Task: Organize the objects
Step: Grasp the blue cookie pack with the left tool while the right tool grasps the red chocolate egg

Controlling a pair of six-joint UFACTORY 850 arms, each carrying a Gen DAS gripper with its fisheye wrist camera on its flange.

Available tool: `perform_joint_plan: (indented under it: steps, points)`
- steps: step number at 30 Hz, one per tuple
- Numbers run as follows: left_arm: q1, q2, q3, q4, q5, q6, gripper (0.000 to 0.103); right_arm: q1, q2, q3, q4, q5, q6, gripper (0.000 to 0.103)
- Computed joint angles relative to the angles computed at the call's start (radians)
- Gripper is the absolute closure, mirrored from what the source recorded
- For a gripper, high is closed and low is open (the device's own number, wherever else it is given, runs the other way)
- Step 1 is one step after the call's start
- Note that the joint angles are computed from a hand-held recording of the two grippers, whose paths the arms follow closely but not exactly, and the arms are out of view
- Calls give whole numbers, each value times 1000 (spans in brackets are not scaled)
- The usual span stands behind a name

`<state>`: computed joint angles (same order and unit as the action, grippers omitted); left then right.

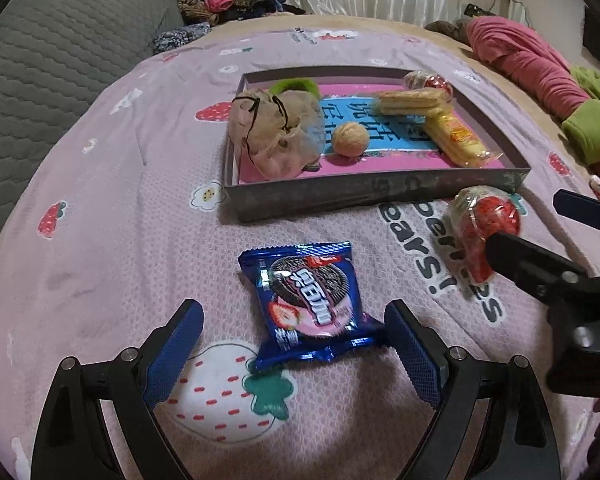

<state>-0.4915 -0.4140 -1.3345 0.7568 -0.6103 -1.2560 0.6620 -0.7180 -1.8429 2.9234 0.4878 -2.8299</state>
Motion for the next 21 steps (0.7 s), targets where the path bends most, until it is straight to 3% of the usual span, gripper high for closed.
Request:
perform_joint_plan:
  steps: [11,14,16,18,20,21]
  points:
    - [33,-50,-33,-47,30,27,11,-3,-97,-106,-11,53,32,4]
    - [36,-56,-36,-50,43,32,11,-7,-111,-118,22,56,9,22]
    - [39,-56,-33,-56,59,38,12,-10,-122,-128,41,66,-7,39]
    - [39,-57,-33,-52,71,38,19,-11,-132,-138,60,73,-27,44]
    - [38,-56,-32,-40,84,24,41,-13,-134,-137,80,71,-46,47]
    - [39,-55,-31,-42,89,22,42,-13,-132,-131,79,65,-46,47]
